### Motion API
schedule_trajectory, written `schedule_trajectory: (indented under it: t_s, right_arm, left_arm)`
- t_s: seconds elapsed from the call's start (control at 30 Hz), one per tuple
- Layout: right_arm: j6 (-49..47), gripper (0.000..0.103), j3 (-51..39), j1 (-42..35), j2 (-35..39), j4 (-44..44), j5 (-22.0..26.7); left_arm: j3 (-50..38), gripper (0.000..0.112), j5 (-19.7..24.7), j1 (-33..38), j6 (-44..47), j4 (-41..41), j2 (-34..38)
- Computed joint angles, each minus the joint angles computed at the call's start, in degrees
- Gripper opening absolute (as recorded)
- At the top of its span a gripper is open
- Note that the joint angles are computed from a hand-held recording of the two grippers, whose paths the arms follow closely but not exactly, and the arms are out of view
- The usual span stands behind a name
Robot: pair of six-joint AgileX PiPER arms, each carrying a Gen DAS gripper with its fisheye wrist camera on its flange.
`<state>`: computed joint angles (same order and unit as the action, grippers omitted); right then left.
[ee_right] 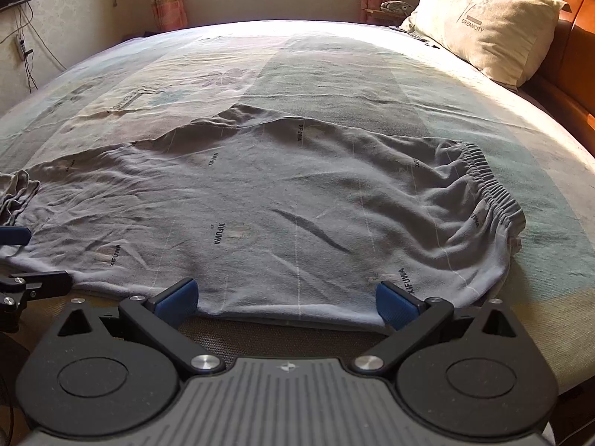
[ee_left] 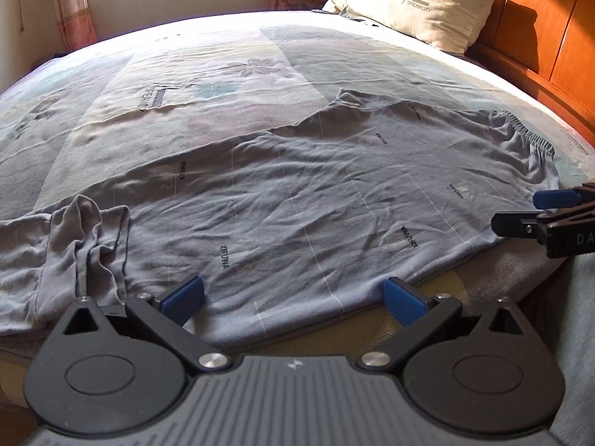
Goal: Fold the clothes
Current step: 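Move the open right tool to the elastic waistband of the pants, then close the right tool on the elastic waistband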
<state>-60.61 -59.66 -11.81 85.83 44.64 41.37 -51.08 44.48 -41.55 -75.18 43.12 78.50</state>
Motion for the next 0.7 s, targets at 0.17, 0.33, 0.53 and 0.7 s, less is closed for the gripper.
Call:
schedule_trajectory:
  t_s: [0.17,0.33,0.53,0.7]
  right_arm:
    - [-6.71,0.103,-3.37,-9.94,2.93,14.24,9.59]
    - [-1.12,0.103,-12.54,-12.08,11.87,14.06,12.81]
    - [5.35,0.103,-16.74,-19.60,16.90,15.75,20.74]
    - [13.85,0.103,-24.06,-25.25,22.24,18.38,27.66]
  left_arm:
    - [-1.04,0.102,0.89,-0.80,-1.72,-0.28,0.48]
    - [-3.79,0.102,2.37,-2.57,0.78,-0.50,2.80]
    - [-4.95,0.102,2.44,-3.20,1.56,-1.35,4.03]
    - [-5.36,0.102,-0.03,-2.84,2.91,-1.77,4.46]
